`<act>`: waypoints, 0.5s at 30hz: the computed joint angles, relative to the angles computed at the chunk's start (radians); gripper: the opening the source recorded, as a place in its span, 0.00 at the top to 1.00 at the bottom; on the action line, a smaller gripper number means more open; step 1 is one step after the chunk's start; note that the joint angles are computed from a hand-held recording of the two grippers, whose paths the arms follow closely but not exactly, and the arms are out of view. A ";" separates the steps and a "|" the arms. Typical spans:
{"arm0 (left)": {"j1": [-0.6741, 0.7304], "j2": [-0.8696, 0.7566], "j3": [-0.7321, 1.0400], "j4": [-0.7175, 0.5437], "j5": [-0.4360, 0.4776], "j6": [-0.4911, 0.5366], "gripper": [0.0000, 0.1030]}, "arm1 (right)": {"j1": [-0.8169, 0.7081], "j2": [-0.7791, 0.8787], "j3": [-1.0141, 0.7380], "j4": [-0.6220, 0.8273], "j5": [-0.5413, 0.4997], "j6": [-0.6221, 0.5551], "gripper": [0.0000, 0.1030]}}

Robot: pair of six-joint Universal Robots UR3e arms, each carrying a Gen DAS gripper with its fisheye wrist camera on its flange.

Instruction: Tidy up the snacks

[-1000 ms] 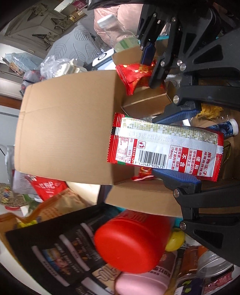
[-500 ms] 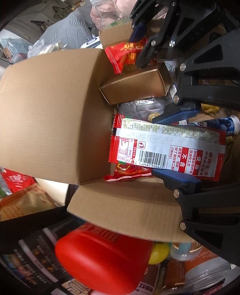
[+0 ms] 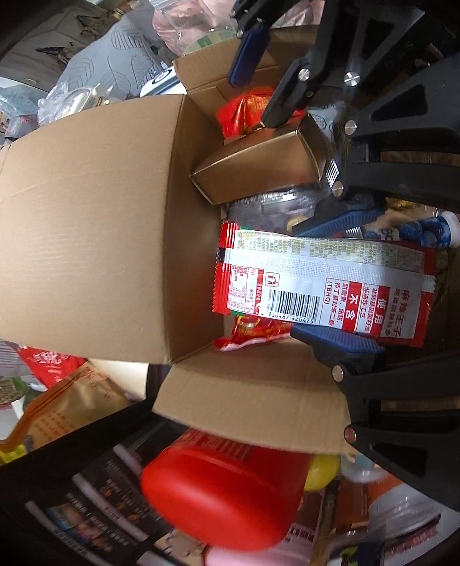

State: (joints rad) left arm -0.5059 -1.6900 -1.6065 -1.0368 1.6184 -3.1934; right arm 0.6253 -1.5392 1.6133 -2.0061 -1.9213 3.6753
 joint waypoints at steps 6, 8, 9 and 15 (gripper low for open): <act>-0.005 0.021 0.027 0.004 0.031 -0.008 0.36 | 0.016 0.024 -0.065 0.048 -0.008 -0.018 0.46; -0.012 0.032 0.047 -0.013 0.041 -0.022 0.35 | 0.020 0.024 -0.088 0.067 -0.017 -0.018 0.46; -0.015 0.044 0.053 -0.022 0.044 -0.029 0.35 | 0.020 0.020 -0.097 0.073 -0.019 -0.015 0.46; -0.003 0.116 0.098 -0.075 0.045 -0.037 0.35 | 0.056 -0.009 -0.164 0.116 -0.057 0.030 0.46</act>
State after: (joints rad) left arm -0.5093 -1.5741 -1.5081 -1.1123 1.6631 -3.2301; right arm 0.6809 -1.5479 1.4497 -1.8904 -1.9780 3.7053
